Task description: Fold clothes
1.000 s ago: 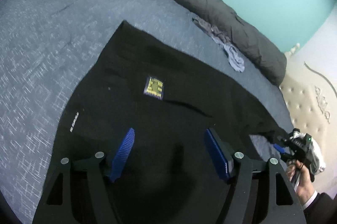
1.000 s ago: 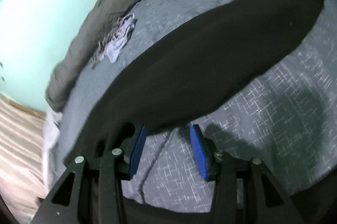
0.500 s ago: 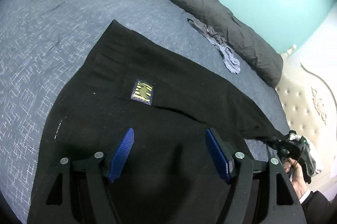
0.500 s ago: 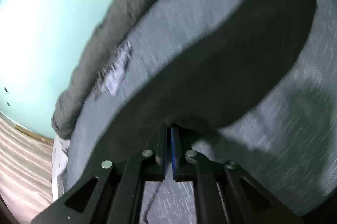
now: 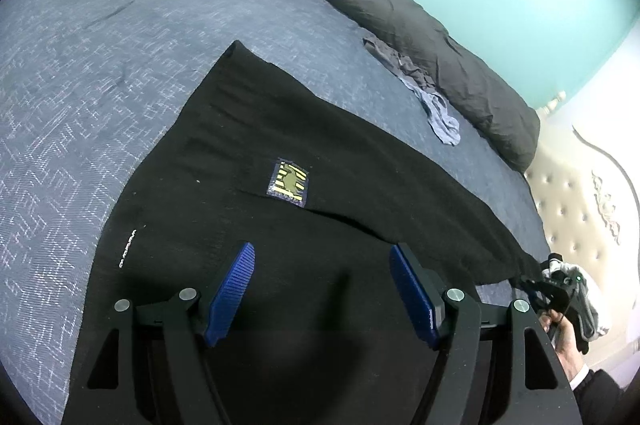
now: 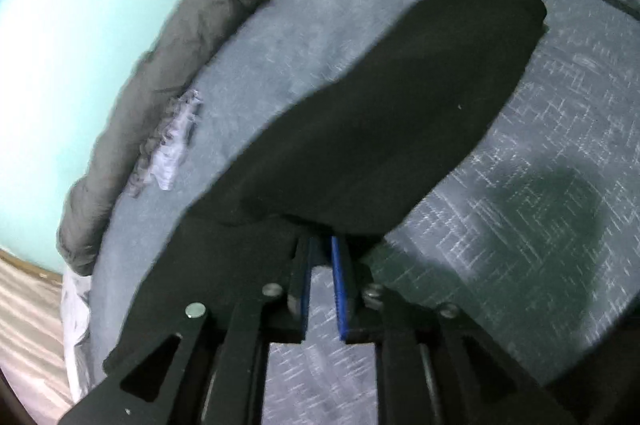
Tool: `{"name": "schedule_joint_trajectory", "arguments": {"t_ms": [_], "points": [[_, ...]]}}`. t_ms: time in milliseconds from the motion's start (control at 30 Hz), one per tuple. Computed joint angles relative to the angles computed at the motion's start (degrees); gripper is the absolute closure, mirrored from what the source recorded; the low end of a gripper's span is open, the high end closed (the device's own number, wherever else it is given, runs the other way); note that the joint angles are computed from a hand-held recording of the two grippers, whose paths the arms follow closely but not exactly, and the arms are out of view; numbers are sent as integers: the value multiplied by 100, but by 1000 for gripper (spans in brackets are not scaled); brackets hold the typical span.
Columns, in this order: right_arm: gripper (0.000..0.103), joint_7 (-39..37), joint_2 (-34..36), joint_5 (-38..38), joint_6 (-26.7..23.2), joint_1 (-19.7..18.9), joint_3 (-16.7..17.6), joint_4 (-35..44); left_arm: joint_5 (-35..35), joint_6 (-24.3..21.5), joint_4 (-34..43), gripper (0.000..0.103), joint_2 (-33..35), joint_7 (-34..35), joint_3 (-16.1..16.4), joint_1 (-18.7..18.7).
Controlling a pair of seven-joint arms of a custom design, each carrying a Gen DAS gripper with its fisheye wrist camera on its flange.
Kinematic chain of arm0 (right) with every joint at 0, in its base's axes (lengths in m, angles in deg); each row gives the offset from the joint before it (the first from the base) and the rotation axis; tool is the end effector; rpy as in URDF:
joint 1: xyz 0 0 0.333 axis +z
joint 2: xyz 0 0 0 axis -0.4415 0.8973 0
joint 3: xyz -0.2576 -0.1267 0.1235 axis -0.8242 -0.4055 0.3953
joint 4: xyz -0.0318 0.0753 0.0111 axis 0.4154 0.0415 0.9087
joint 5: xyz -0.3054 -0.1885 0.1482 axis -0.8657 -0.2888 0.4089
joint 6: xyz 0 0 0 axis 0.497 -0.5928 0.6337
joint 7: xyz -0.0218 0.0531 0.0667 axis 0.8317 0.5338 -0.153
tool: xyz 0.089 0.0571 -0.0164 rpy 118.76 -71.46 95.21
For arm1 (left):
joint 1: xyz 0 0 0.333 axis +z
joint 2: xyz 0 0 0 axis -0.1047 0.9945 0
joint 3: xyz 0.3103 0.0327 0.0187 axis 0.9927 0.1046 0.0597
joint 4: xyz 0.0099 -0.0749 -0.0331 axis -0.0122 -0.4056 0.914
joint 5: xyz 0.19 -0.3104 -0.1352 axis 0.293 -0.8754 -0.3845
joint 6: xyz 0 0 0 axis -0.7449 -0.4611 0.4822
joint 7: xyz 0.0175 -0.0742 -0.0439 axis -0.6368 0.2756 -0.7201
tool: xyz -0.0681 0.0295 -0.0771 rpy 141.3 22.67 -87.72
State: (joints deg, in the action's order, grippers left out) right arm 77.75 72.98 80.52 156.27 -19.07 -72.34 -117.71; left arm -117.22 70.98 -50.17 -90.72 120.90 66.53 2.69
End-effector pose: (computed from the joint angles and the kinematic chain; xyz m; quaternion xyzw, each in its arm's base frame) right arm 0.5733 0.1119 0.4211 -0.4298 0.8118 -0.0535 0.3917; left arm 0.5214 0.1082 0.4248 -0.7479 0.5237 -0.4031 0.0633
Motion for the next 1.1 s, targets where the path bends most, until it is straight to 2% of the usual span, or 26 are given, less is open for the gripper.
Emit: {"name": "schedule_joint_trajectory", "arguments": {"t_ms": [33,67,100,200,300,433,467,500,567,600,633,667,700,767,867,933,1000,1100], "points": [[87,-571,-47,485,-64,-125,233,40,-5,-9,5,29,0,0,5,3],[77,-892,-48,737,-170,-108,299,119,-3,-10,8,29,1,-1,6,4],[71,-1380,-43,1232,-281,-102,411,205,0,-11,10,29,3,-3,6,5],[68,-2082,93,2163,-763,5,465,484,40,-32,22,29,21,-35,3,7],[68,-2167,359,2380,-950,250,371,773,99,-68,23,29,37,-76,-3,12],[68,-1910,662,1978,-925,517,251,1028,100,-98,40,29,49,-61,5,30],[79,-1680,716,1707,-890,571,201,1049,98,-103,39,29,51,-60,5,33],[98,-1351,724,1361,-828,628,121,1006,97,-108,39,29,52,-59,5,36],[100,-662,683,698,-702,734,-28,851,99,-124,47,29,61,-67,8,45],[100,-582,627,696,-631,675,31,753,93,-134,53,29,63,-68,10,50],[100,-631,574,796,-563,579,141,674,81,-139,58,29,63,-66,11,55],[100,-1082,533,1229,-507,347,437,664,69,-142,63,29,64,-62,13,59],[96,-1579,499,1711,-506,181,661,681,62,-148,68,29,67,-54,14,63],[94,-2339,469,2525,-785,74,844,812,47,-162,74,29,71,-36,15,71],[60,-2709,527,2990,-1131,218,809,1039,49,-180,81,29,74,-35,12,78],[60,-2770,678,3098,-1191,402,753,1260,63,-190,86,29,76,-45,11,82],[60,-2403,845,2851,-1238,619,605,1434,62,-202,80,29,65,-42,16,89],[60,-2415,1134,3143,-1205,709,645,1740,46,-218,78,29,60,-30,27,101]]}}
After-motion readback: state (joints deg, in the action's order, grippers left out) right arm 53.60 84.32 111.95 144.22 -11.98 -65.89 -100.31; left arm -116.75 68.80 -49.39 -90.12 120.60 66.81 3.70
